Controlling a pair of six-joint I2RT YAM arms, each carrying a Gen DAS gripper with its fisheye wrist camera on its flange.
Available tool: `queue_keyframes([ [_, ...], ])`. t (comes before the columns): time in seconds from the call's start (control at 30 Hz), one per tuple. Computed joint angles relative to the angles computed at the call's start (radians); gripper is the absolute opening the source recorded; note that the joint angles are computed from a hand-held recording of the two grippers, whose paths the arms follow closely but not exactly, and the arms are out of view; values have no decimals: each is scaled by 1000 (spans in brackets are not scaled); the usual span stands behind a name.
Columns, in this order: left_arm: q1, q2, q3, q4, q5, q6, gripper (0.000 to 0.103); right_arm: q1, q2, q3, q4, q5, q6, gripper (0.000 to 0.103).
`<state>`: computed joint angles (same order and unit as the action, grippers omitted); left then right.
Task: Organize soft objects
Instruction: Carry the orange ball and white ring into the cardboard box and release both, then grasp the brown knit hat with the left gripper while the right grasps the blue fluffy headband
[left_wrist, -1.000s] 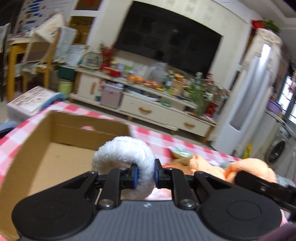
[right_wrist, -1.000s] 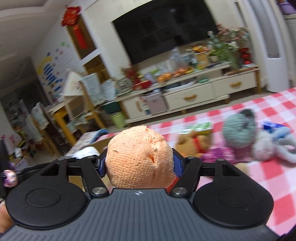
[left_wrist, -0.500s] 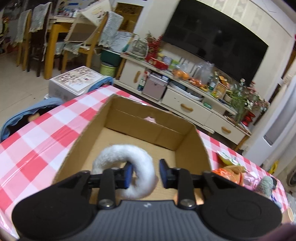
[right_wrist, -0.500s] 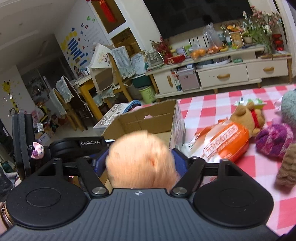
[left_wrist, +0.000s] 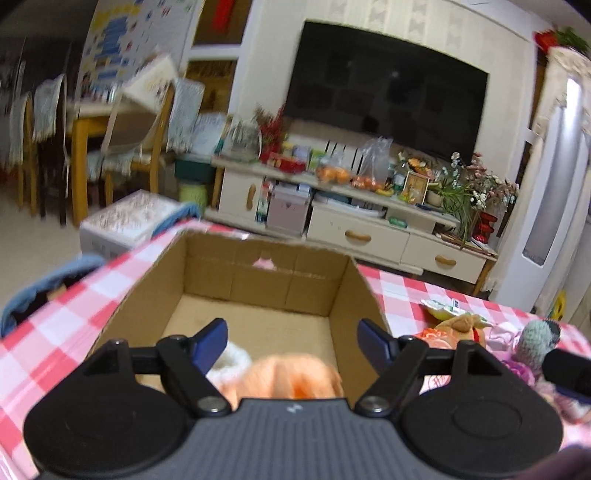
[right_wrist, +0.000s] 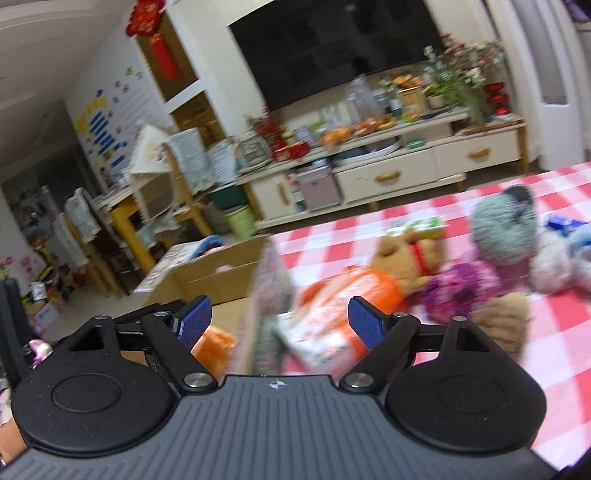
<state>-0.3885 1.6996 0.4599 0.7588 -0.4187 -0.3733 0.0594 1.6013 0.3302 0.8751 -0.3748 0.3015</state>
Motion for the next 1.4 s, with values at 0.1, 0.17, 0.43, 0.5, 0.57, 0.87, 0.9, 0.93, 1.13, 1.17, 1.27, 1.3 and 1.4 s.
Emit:
queue_keyframes([
  [0.1,-23,39,8,50,-36,38,79,-50,-18,-32,5,-3,-5,102],
  [0.17,-34,65,19,55,-55,51,79,-77,-28,-53,10,0,-11,103],
  [0.43,-51,92,19,96,-82,198,79,-150,-71,-141,61,71,-107,103],
  [0.5,-29,69,13,71,-52,215,79,-163,-65,-162,90,90,-128,103],
  [0.57,-7,50,6,50,-20,251,79,-193,-59,-177,109,95,-156,103],
  [0.87,4,13,31,-40,-17,196,80,-364,65,-200,228,58,-212,103],
  [0.9,-9,10,30,-28,-38,196,81,-379,88,-200,252,56,-213,103],
  [0.93,-26,2,27,-11,-60,197,82,-388,111,-200,277,61,-214,103],
  [1.13,-114,-33,31,34,-88,196,85,-434,199,-173,351,92,-207,103],
  [1.17,-132,-31,40,26,-80,188,86,-442,210,-173,363,98,-214,103],
  [1.27,-183,-7,82,-17,-59,178,87,-477,256,-149,380,104,-252,103],
  [1.3,-201,6,99,-31,-54,176,87,-479,265,-142,385,115,-264,103],
  [1.4,-250,47,157,-96,-18,145,91,-502,308,-124,420,129,-329,103],
])
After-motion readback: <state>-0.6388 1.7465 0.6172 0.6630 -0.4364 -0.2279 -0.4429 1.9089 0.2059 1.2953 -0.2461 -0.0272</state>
